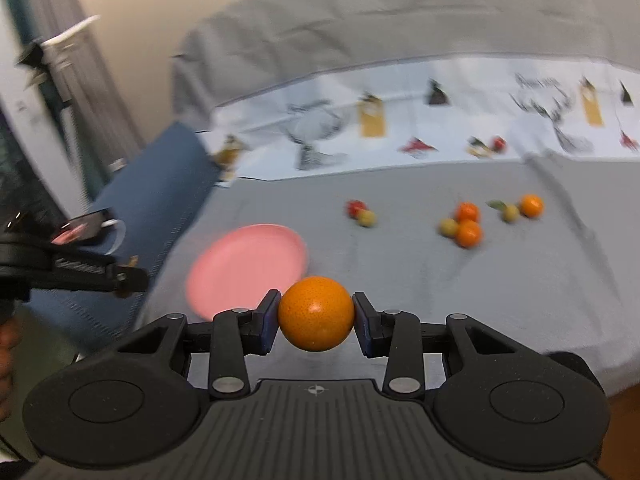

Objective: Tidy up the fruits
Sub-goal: 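Carry the brown fruit and orange over the pink plate with both tools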

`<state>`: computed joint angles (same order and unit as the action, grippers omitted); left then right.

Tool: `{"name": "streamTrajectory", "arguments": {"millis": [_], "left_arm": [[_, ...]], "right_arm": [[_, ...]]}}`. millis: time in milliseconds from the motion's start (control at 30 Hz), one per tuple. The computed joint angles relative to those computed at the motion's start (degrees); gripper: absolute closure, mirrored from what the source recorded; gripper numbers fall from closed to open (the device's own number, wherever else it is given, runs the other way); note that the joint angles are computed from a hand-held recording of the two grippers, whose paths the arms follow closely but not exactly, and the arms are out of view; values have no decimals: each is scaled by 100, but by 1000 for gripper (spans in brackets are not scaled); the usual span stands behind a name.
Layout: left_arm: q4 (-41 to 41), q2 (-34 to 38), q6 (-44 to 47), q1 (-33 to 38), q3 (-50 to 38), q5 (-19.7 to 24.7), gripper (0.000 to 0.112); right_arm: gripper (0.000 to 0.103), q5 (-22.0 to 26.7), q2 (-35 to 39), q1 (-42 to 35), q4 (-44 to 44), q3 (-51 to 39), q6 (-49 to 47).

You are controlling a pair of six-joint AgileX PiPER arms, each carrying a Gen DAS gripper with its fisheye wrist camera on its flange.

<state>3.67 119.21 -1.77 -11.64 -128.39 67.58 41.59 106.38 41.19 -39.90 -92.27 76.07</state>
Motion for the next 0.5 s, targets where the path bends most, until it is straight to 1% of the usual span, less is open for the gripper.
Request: {"name": "streamTrajectory", "arguments": {"millis": [100, 200, 367, 500], "left_arm": [[-121, -704, 58, 236, 1030, -542, 79], [-209, -1248, 143, 435, 1802, -956, 79], [-361, -1840, 261, 709, 2661, -1358, 79], [-406, -2186, 360, 830, 3183, -1614, 79]], "right_arm": [[63, 203, 27, 426, -339, -208, -4], [63, 377, 62, 721, -574, -381, -173], [63, 696, 40, 1166, -911, -537, -228], [63, 820, 90, 1290, -920, -675, -289]]}}
